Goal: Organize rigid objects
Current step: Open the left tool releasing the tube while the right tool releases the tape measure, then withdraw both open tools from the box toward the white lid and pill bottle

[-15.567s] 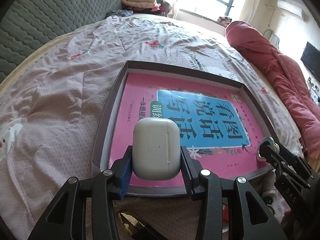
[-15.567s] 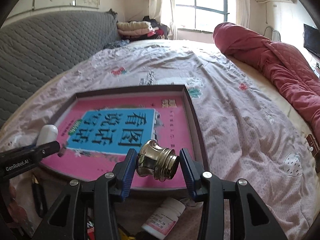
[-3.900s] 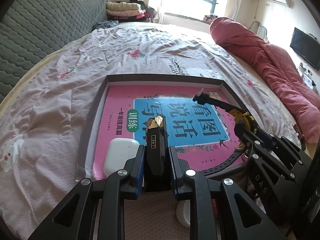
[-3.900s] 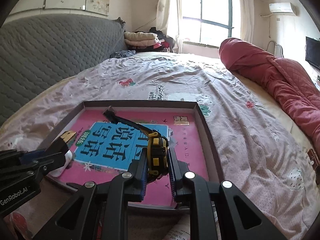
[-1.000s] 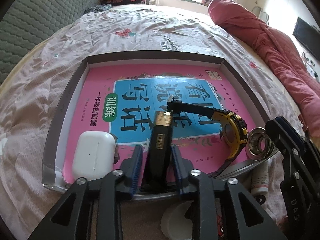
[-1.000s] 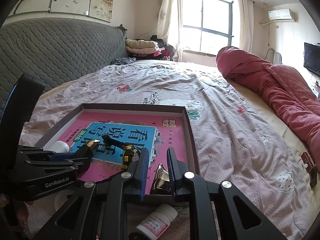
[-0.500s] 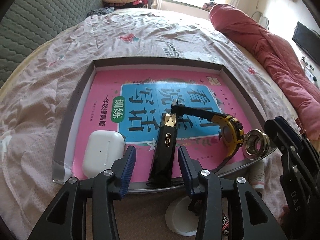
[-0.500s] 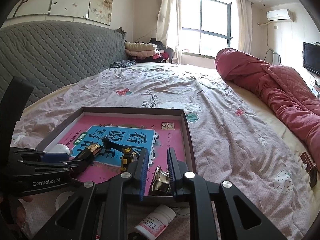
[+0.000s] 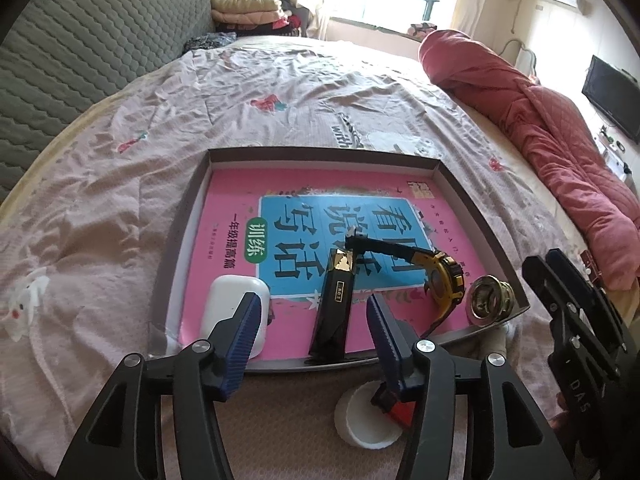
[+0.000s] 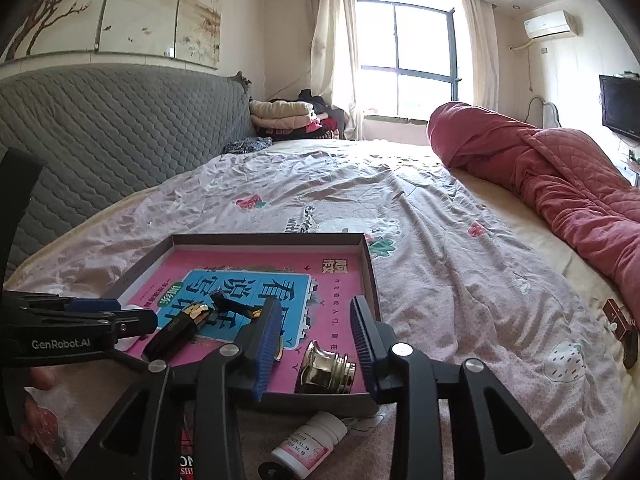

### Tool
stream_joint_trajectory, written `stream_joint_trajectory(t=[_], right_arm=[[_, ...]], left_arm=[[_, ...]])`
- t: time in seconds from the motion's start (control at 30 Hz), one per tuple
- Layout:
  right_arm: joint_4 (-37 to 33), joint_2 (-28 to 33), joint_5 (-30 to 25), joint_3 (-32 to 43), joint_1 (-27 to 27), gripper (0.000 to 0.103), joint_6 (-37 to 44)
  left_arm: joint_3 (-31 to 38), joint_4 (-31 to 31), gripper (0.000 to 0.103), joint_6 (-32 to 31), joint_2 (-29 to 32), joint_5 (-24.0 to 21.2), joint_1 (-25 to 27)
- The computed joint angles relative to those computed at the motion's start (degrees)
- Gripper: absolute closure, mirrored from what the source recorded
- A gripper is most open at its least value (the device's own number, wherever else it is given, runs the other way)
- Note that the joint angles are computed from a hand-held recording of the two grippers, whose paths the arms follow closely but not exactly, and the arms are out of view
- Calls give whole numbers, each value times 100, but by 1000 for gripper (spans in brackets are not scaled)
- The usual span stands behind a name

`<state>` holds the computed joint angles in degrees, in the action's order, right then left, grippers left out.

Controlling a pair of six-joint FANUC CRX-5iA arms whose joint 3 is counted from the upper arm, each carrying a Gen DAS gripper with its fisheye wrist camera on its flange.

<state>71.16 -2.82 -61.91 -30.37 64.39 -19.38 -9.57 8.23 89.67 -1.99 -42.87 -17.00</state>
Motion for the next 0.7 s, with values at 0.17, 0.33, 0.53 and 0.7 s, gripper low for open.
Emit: stream_joint_trajectory(t=[0.17,0.33,0.53,0.7], right_arm=[[76,-204,-251,-172,92,59,-284],[-85,-349,-528,-257,230,59,-452],[-208,-305,-794,-192,480,57,-442],[-245,-228,-859,-108,636,54,-306]], left_arm=[[-103,-7,46,-9,-171,-23,49],[-224,-4,45,-51,-326,-64,96],[-326,-15,45,-77,-480,-109,134],[-397,-28,45,-126,-620,-140,146]])
